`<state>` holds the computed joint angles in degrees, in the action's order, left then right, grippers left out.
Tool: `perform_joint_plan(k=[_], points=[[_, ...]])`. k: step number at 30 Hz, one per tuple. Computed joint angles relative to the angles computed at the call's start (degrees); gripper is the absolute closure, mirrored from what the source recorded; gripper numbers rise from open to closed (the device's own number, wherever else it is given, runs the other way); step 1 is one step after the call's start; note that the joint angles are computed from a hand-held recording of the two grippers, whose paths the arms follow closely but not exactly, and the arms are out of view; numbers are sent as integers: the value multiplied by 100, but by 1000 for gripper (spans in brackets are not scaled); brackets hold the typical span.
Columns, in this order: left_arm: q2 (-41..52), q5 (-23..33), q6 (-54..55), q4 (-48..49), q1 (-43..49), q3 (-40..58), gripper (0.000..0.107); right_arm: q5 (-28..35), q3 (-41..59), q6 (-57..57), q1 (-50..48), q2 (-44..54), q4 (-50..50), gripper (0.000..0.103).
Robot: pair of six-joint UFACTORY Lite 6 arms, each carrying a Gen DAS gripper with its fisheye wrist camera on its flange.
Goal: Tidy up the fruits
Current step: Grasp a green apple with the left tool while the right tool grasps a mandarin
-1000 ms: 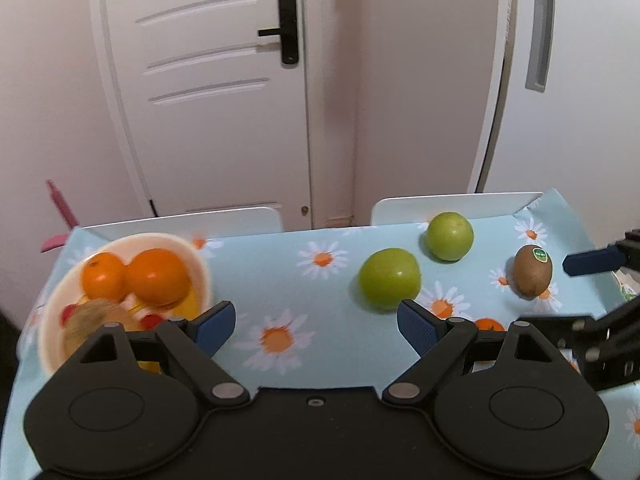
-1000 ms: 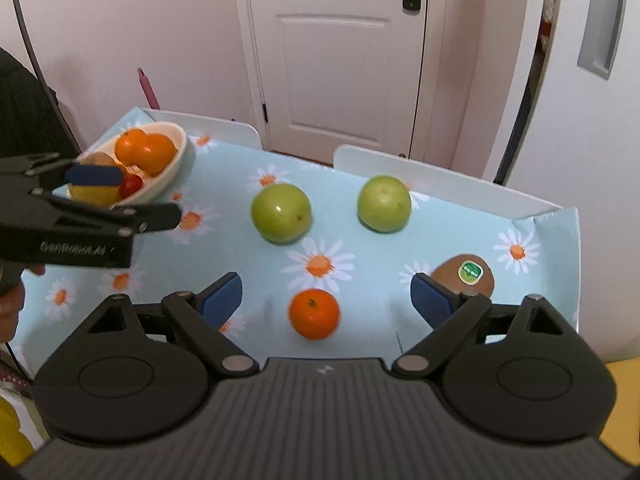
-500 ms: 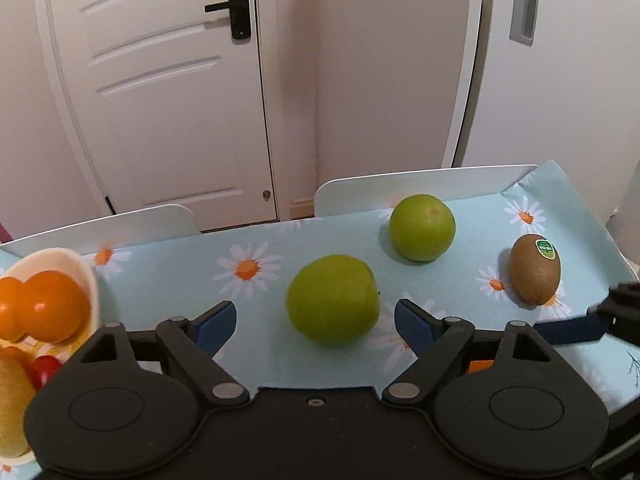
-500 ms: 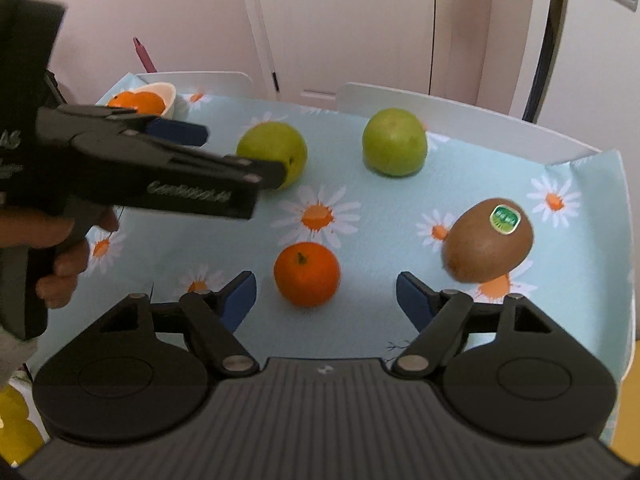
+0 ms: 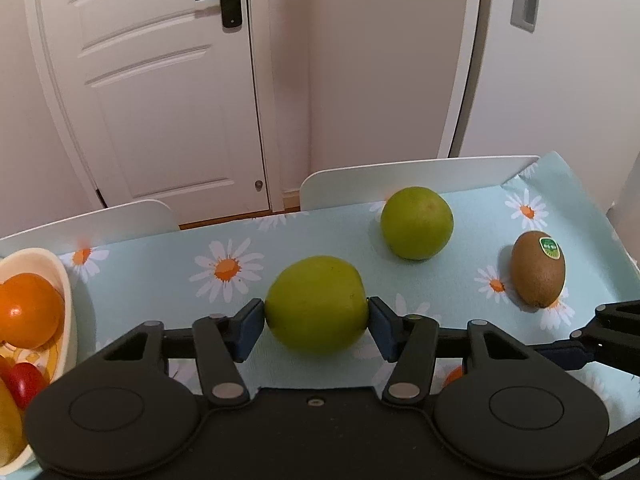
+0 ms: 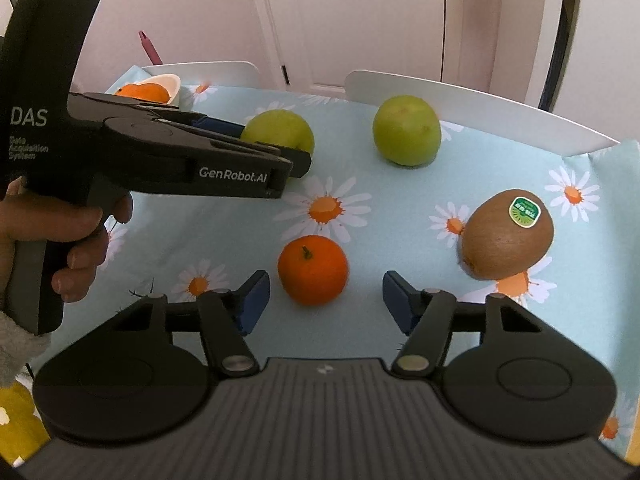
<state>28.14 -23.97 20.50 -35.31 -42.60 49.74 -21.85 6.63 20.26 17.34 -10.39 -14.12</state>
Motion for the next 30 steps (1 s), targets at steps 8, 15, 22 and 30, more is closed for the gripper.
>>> perform_joint_plan(k=[8,15,22,30], points=[[-150,-88,56,-86,-12,-242,47,-123,91,-300,140,172,300,33],[-311,-151,133,-219,-25,-448,47,-211,195,-382,169,331,310,49],[-548,-219,191,-369,-39,-745,47,-128,138,-605,360,183,647,49],[-1045,-319,198,-513,-67,-1271,47,179,2,-988,676,-352,1210,49]])
